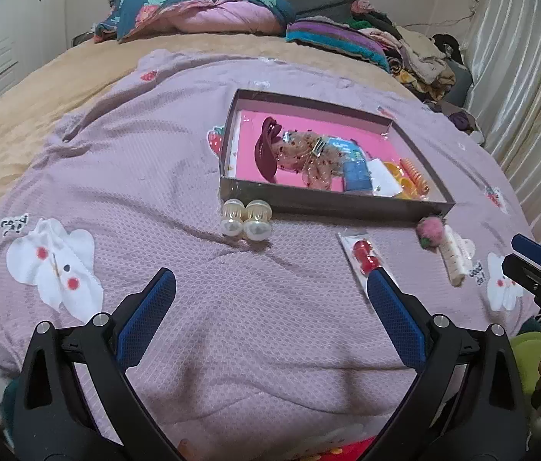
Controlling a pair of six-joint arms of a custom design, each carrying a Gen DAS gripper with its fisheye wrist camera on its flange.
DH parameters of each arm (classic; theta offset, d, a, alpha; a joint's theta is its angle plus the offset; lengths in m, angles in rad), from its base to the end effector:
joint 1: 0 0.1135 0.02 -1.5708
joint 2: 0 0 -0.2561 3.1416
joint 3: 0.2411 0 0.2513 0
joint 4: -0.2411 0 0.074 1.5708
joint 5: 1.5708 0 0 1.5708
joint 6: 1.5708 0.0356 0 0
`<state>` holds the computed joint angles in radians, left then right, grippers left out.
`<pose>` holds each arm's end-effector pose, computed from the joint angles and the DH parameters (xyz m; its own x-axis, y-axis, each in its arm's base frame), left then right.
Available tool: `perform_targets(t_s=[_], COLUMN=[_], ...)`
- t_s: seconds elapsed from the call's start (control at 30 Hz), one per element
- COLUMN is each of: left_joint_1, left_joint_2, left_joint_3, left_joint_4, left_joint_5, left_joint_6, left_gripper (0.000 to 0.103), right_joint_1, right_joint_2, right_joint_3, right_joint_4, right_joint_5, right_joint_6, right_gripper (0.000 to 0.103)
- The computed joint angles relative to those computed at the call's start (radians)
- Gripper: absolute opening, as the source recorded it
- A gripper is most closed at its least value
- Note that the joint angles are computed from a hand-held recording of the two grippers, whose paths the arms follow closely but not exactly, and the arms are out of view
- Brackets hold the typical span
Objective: Organize jewelry
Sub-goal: 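Move the right tool to the white claw clip while the left tool approaches the pearl clips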
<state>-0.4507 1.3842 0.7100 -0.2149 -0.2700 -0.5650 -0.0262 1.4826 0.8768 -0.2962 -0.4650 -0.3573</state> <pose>0.2461 -0.1086 0.1756 -0.7341 -0.2180 -0.6431 -0.1474 0.9756 -0.1624 0.2981 0.0082 0.1960 -0.6457 -0.2958 -0.7039 -0.5127 0.8511 0.1127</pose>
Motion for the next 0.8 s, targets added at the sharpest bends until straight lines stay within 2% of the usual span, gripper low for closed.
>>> perform_targets(t_s=[0.4,0.8], left_joint_1=[0.106,0.215], left_joint_2=[0.191,0.337], left_joint_3=[0.053,0.110], left_joint_4=[0.093,0.185], left_joint_5=[0.020,0.115], left_joint_6=[0.049,0.080], left_gripper=[0.093,0.093], right_joint_1=[-0.004,-0.006], right_joint_2=[0.204,0.401], right_joint_3=[0.076,0.208], right_joint_4=[0.065,0.052], right_joint_5=[0.056,0.107], right_joint_6=[0.044,0.096], right_gripper=[0.081,0.079])
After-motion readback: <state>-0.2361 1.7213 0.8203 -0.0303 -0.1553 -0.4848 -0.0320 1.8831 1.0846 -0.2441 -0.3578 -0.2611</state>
